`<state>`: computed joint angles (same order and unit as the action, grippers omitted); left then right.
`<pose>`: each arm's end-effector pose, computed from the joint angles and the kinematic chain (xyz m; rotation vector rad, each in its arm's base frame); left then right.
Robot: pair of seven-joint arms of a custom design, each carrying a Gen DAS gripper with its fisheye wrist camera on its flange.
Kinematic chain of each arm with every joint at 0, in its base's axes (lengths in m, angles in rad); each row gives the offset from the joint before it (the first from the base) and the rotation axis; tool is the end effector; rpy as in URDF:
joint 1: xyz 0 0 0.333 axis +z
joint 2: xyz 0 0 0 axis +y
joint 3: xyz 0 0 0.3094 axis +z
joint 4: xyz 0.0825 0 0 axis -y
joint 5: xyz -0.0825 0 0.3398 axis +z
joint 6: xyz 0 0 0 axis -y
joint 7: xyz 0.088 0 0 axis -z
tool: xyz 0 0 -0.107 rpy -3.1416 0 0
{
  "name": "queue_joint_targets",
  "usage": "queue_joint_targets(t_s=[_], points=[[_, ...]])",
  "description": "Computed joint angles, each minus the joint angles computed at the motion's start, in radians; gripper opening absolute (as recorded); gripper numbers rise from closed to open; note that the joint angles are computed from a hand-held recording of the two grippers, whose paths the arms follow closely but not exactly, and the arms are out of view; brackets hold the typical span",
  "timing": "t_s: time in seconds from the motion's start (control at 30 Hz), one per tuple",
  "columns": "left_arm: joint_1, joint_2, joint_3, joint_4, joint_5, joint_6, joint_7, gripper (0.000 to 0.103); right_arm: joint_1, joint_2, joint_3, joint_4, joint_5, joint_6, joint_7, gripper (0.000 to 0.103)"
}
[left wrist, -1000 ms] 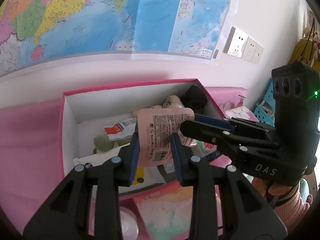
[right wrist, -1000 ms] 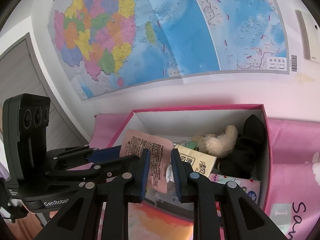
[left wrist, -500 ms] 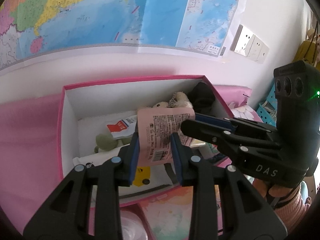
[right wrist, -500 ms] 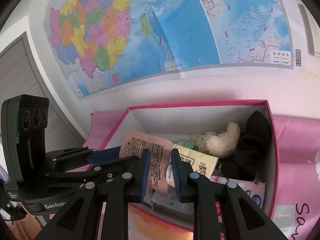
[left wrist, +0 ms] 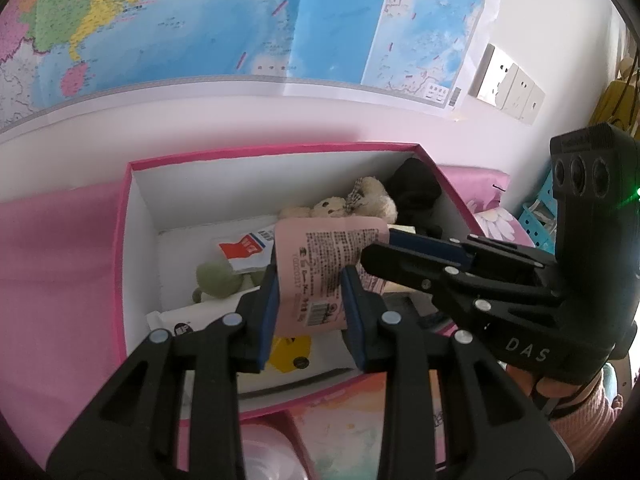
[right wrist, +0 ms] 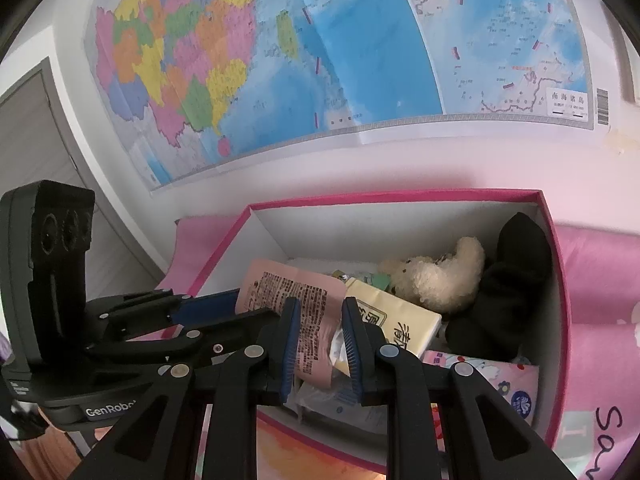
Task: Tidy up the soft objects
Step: 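Lower the peach pouch into the box and open the right tool, then withdraw the open right tool from the box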
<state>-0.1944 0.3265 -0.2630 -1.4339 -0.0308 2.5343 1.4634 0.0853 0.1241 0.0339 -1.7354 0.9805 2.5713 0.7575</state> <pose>0.6074 -0.2632 0.6075 -1.5985 2.1320 -1.0340 0.6013 0.0572 0.5817 -1.7021 1.2937 -0.2873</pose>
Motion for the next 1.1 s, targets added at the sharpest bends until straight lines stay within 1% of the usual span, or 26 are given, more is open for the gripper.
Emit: queue_joint_targets(t_s=[0.27, 0.37, 0.47, 0.53, 0.57, 0.6, 0.63, 0.67, 0.73, 0.77, 0.8, 0.83, 0.87, 0.9, 0.93, 0.97, 1.0, 1.03, 1.07, 1.1], points=[[-0.004, -0.005, 0.012, -0.008, 0.023, -0.007, -0.039, 0.033, 0.005, 0.000, 0.001, -0.007, -0.017, 0.010, 0.006, 0.021], [-0.010, -0.016, 0.024, -0.027, 0.051, -0.003, -0.067, 0.033, 0.004, -0.004, 0.001, -0.014, -0.017, 0.009, 0.004, 0.021], [-0.011, -0.033, 0.033, -0.056, 0.080, 0.013, -0.094, 0.033, 0.006, -0.012, -0.001, -0.031, -0.025, 0.014, 0.008, 0.022], [-0.004, -0.047, 0.031, -0.076, 0.079, 0.024, -0.097, 0.033, 0.007, -0.019, -0.001, -0.044, -0.023, 0.019, 0.003, 0.022], [-0.004, -0.056, 0.034, -0.088, 0.087, 0.029, -0.107, 0.035, 0.009, -0.023, -0.002, -0.050, -0.022, 0.023, 0.002, 0.023], [-0.006, -0.063, 0.037, -0.098, 0.097, 0.035, -0.117, 0.042, 0.009, -0.028, -0.003, -0.056, -0.018, 0.024, -0.002, 0.024], [-0.008, -0.075, 0.042, -0.115, 0.112, 0.048, -0.131, 0.046, 0.009, -0.033, -0.004, -0.062, -0.013, 0.024, -0.007, 0.027], [-0.012, -0.092, 0.049, -0.140, 0.134, 0.069, -0.152, 0.048, 0.010, -0.042, -0.005, -0.074, -0.007, 0.029, -0.010, 0.029], [-0.012, -0.128, 0.052, -0.188, 0.156, 0.104, -0.176, 0.049, 0.011, -0.065, -0.008, -0.099, 0.016, 0.032, -0.034, 0.031], [-0.009, -0.162, 0.052, -0.236, 0.164, 0.140, -0.185, 0.056, 0.014, -0.079, -0.009, -0.116, 0.027, 0.044, -0.048, 0.032], [-0.011, -0.181, 0.056, -0.262, 0.182, 0.158, -0.206, 0.066, 0.020, -0.103, -0.010, -0.145, 0.045, 0.068, -0.076, 0.039], [-0.015, -0.223, 0.067, -0.323, 0.225, 0.208, -0.254, 0.072, 0.026, -0.125, -0.012, -0.170, 0.067, 0.085, -0.105, 0.048], [-0.012, -0.251, 0.068, -0.363, 0.240, 0.243, -0.271, 0.081, 0.033, -0.148, -0.016, -0.198, 0.096, 0.106, -0.140, 0.054], [-0.010, -0.279, 0.069, -0.402, 0.259, 0.272, -0.291, 0.086, 0.044, -0.184, -0.018, -0.239, 0.138, 0.137, -0.190, 0.066], [-0.008, -0.312, 0.072, -0.446, 0.296, 0.298, -0.330, 0.087, 0.056, -0.209, -0.023, -0.267, 0.164, 0.161, -0.225, 0.077], [-0.004, -0.353, 0.072, -0.502, 0.349, 0.331, -0.382, 0.093, 0.071, -0.239, -0.027, -0.302, 0.196, 0.194, -0.264, 0.082], [0.001, -0.369, 0.069, -0.523, 0.379, 0.342, -0.409, 0.101, 0.090, -0.279, -0.032, -0.348, 0.247, 0.231, -0.323, 0.085], [0.011, -0.394, 0.062, -0.551, 0.443, 0.347, -0.472, 0.103, 0.106, -0.310, -0.038, -0.384, 0.270, 0.253, -0.356, 0.086], [0.029, -0.422, 0.047, -0.582, 0.534, 0.346, -0.563, 0.103, 0.120, -0.338, -0.042, -0.419, 0.280, 0.275, -0.377, 0.087], [0.039, -0.447, 0.034, -0.608, 0.587, 0.330, -0.617, 0.103, 0.134, -0.358, -0.044, -0.447, 0.281, 0.296, -0.385, 0.092]])
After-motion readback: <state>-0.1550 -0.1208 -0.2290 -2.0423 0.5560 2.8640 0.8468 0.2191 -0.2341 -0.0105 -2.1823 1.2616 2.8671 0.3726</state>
